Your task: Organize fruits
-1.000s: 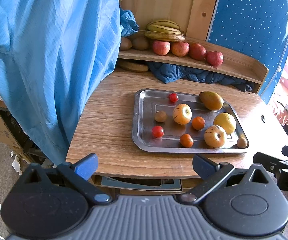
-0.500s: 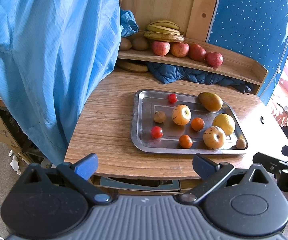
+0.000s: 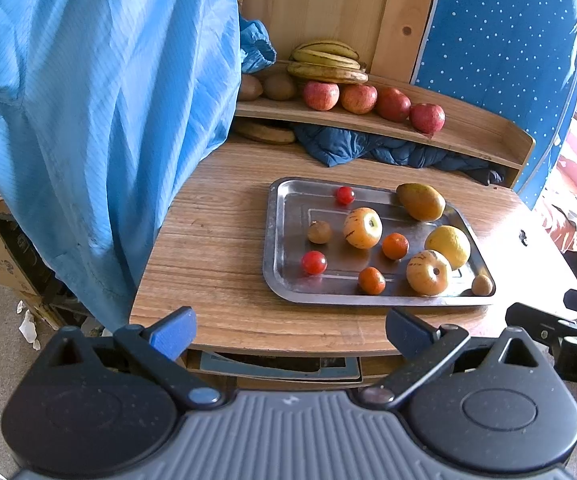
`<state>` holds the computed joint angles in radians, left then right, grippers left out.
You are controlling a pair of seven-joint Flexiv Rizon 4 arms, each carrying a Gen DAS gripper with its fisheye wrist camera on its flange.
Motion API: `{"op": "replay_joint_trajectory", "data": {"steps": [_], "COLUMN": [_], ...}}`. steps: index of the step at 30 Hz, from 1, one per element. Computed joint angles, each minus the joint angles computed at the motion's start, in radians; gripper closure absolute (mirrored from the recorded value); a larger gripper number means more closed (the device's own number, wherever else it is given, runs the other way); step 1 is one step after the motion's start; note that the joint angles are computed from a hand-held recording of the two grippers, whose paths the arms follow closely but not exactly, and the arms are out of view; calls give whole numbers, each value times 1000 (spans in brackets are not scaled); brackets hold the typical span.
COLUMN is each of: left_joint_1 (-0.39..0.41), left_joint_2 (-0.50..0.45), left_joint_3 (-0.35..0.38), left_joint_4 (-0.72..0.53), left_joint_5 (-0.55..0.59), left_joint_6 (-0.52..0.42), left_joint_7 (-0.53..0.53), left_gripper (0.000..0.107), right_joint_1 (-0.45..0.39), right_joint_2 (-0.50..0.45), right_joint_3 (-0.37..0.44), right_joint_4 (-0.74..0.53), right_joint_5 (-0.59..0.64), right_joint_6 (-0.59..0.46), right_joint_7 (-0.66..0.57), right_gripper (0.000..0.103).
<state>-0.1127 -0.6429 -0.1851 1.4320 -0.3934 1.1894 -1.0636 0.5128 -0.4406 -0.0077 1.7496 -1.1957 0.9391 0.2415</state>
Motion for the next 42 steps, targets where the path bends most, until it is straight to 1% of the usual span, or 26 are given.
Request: {"op": "replay_joint_trajectory", "data": {"steps": [27, 32, 33, 36, 42], "left_joint_1": [2, -2, -7, -1, -7], "left_joint_2": [-2, -1, -2, 2, -1], "left_joint_3": [-1, 8, 16, 2, 16], "left_joint_4": [-1, 0, -4, 5, -10], "left_joint_5": [0, 8, 16, 15, 24], "left_joint_6": [-2, -5, -3, 15, -10], "left_joint_7": [0, -6, -10, 6, -5], "left_gripper": [4, 4, 4, 4, 4], "right_joint_1": [0, 1, 1, 3, 6], "right_joint_2": [-3, -5, -5, -11, -15], "right_joint_3": [-1, -1, -1, -2, -6], "right_joint_4": [-3, -6, -6, -12, -17], "right_joint_5": [-2, 3, 5, 10, 13], "right_joint_6": [2, 1, 0, 1, 3], "right_joint_7": [-1, -5, -6, -12, -15], "right_gripper": [1, 1, 1, 1, 1]}}
